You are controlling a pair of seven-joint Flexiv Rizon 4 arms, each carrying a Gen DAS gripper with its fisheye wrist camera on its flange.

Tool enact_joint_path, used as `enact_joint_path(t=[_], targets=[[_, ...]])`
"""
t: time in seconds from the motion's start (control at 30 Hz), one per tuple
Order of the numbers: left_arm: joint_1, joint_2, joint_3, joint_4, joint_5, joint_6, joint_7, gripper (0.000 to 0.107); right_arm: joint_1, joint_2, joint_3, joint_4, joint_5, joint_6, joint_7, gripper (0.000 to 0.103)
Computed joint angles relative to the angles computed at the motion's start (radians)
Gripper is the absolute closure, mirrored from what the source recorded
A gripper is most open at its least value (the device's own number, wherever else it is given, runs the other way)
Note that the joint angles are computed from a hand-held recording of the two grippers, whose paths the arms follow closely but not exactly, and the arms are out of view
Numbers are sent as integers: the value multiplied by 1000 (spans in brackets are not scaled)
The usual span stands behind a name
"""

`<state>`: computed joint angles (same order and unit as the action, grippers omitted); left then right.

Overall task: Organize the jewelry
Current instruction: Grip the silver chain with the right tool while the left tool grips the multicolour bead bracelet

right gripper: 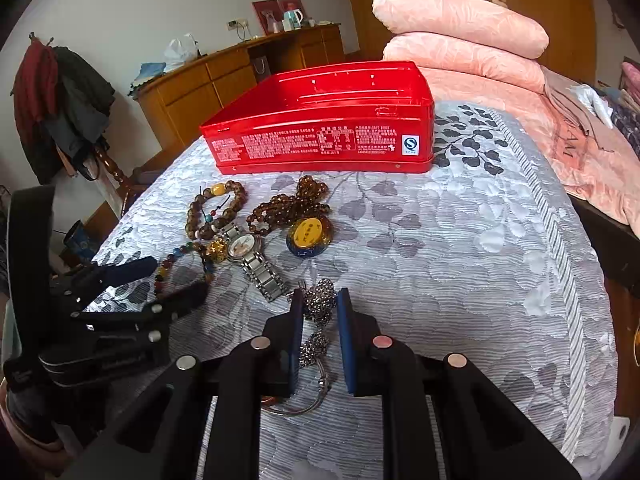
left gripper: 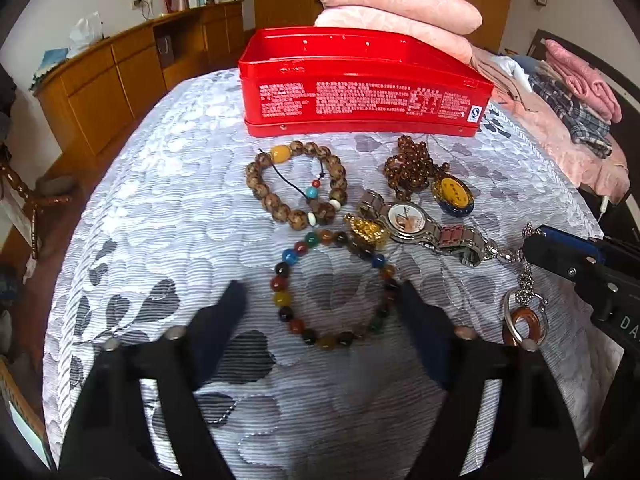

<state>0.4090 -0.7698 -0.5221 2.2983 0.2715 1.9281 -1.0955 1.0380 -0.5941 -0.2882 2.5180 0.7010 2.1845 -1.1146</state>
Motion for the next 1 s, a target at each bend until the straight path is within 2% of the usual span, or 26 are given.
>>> enact_joint_path(t=[0.03,0.1,0.17,0.23,0.27,0.3,0.33,0.37,0.4,0.47,0.6,0.7,0.77,0.83,1.0], targets=[[8,-2,-6,2,4,2,1,40,-1,1,1,0,-1,0,-1,86],[24,-6,-14,6,12,12,-2,62,-2,0,4,-2,-1,-2,0,86],[58,-12,-39,8,18,3,-9,71,-11,-2,14,-3,-6,-4,5,86],[106,-23,-77,10,30,-20,0,74,-12,-5,18,-4,-6,-6,10,86],[119,-24,-88,13,32,-29,6,73,-17,-6,23,-5,-10,-8,14,86],[127,-21,-95,17,30,-36,11,69,-18,-8,24,-5,-12,-9,16,86],[139,-18,-105,23,28,-46,16,61,-16,-10,23,-5,-13,-11,17,86],[147,-17,-114,27,25,-50,21,46,-13,-11,22,-5,-14,-12,19,86],[147,-12,-111,38,22,-31,20,39,-11,-11,23,-4,-14,-10,21,86],[138,-5,-97,52,35,15,18,36,-1,-11,16,-1,-11,-9,22,86],[154,-9,-121,63,73,22,23,38,9,-7,6,5,-7,-7,24,86],[146,-19,-128,54,68,-21,35,59,8,-6,7,10,-5,-3,26,86],[126,-26,-117,44,47,-43,47,66,-5,-5,17,15,-8,5,30,86],[100,-37,-94,41,46,-3,57,68,-14,-6,25,15,-11,10,31,86],[90,-39,-75,33,38,22,29,97,-33,-7,45,11,-23,12,24,86]])
